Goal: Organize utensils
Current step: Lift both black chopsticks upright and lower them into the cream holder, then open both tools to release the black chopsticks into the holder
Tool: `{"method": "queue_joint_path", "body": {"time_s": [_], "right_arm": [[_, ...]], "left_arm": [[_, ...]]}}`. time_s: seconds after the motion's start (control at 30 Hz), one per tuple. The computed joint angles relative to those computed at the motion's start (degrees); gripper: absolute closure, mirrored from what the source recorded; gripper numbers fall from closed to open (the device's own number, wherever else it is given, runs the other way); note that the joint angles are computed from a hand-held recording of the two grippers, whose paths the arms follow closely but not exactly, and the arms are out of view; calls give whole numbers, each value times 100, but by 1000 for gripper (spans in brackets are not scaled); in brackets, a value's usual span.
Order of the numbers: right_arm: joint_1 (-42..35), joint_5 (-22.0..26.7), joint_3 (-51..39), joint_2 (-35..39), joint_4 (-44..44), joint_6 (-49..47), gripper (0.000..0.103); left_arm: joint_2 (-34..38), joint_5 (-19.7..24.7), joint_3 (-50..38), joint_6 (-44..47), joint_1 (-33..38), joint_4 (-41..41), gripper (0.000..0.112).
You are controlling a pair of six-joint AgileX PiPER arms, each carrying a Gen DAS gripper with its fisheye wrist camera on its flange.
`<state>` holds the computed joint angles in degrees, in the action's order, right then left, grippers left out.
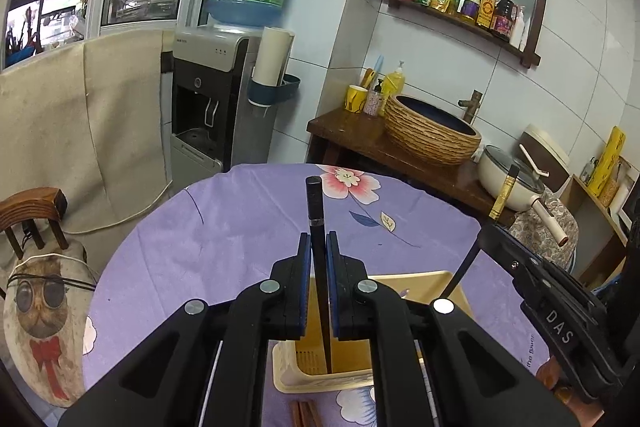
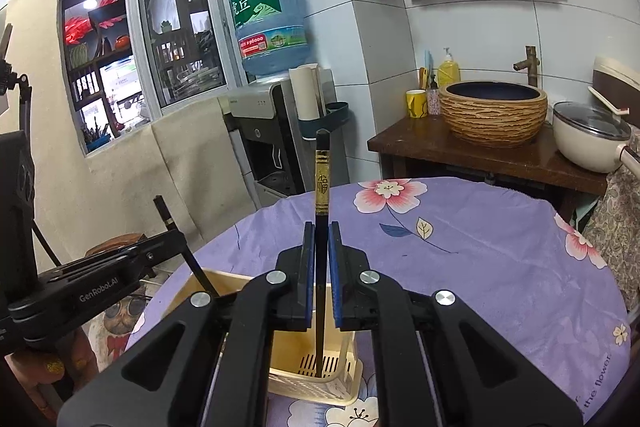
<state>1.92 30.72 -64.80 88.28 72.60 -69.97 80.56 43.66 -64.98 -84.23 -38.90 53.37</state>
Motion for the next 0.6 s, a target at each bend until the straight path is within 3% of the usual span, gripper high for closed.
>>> {"method": "queue_joint_path", "body": {"time_s": [0.07,0.13,0.2,0.27,0.37,0.43,0.6], "right_arm": [[5,-9,0,9,21,-68,96],[7,-58,125,-66,285,-423,95],[-18,-56,241,-156,515,-729,86],[-95,-42,466,-333,884,-1109,55],[-231,31,726,-615,975,-1234,53],[-314,42,926,-865,722,-1064,53],[-524,136,1340,-1273,-550,-82,53]], "left_arm": [[-1,-13,2,-8,-39,18,102],[-63,-4,73,-87,-116,101,82],[-161,115,212,-372,-305,400,62],[-262,297,358,-656,-525,704,50],[-455,529,564,-738,-820,787,42],[-632,663,770,-843,-1025,798,29],[-1014,1083,1404,-1351,-1601,700,25]]}}
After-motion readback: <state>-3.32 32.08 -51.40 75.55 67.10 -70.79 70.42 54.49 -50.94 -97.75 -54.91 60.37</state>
